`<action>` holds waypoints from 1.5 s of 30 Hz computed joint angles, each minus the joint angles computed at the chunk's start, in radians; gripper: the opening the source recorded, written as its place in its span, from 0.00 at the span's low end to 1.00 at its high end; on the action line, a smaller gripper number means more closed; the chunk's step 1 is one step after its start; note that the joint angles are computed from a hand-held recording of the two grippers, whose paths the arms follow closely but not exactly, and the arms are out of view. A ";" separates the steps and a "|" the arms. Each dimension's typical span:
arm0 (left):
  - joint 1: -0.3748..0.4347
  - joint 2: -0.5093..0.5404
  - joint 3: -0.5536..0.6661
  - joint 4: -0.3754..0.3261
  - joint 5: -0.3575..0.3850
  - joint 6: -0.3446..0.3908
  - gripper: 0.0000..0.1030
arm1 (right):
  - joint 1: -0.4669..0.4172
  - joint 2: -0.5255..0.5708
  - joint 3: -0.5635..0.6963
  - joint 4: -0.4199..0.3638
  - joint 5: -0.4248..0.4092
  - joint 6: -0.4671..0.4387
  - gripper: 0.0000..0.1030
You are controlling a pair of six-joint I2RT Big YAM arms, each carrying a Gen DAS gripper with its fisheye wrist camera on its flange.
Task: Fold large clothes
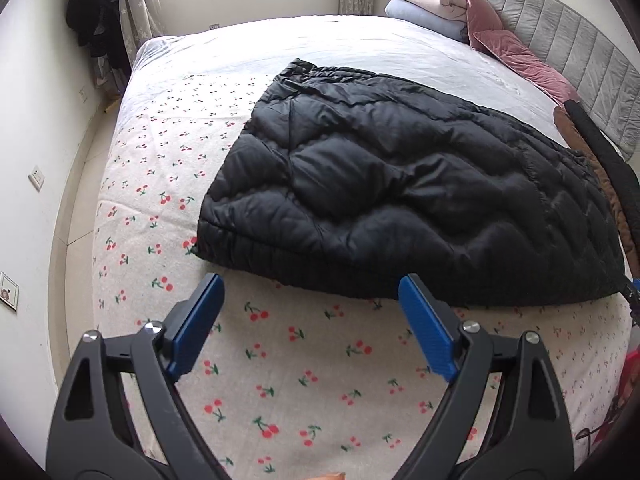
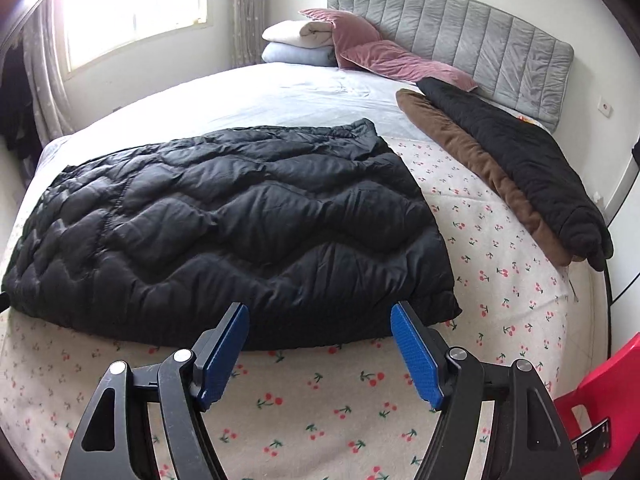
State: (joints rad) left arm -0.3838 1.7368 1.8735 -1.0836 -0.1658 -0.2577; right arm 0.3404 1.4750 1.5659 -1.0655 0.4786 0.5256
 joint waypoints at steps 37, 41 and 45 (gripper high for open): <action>-0.225 -0.137 -0.191 0.033 -0.081 -0.057 0.96 | 0.217 0.015 0.029 -0.114 0.065 0.128 0.87; -0.223 -0.137 -0.190 0.032 -0.078 -0.059 0.96 | 0.216 0.022 0.031 -0.119 0.060 0.129 0.87; -0.224 -0.138 -0.191 0.031 -0.079 -0.058 0.96 | 0.217 0.026 0.031 -0.120 0.054 0.129 0.87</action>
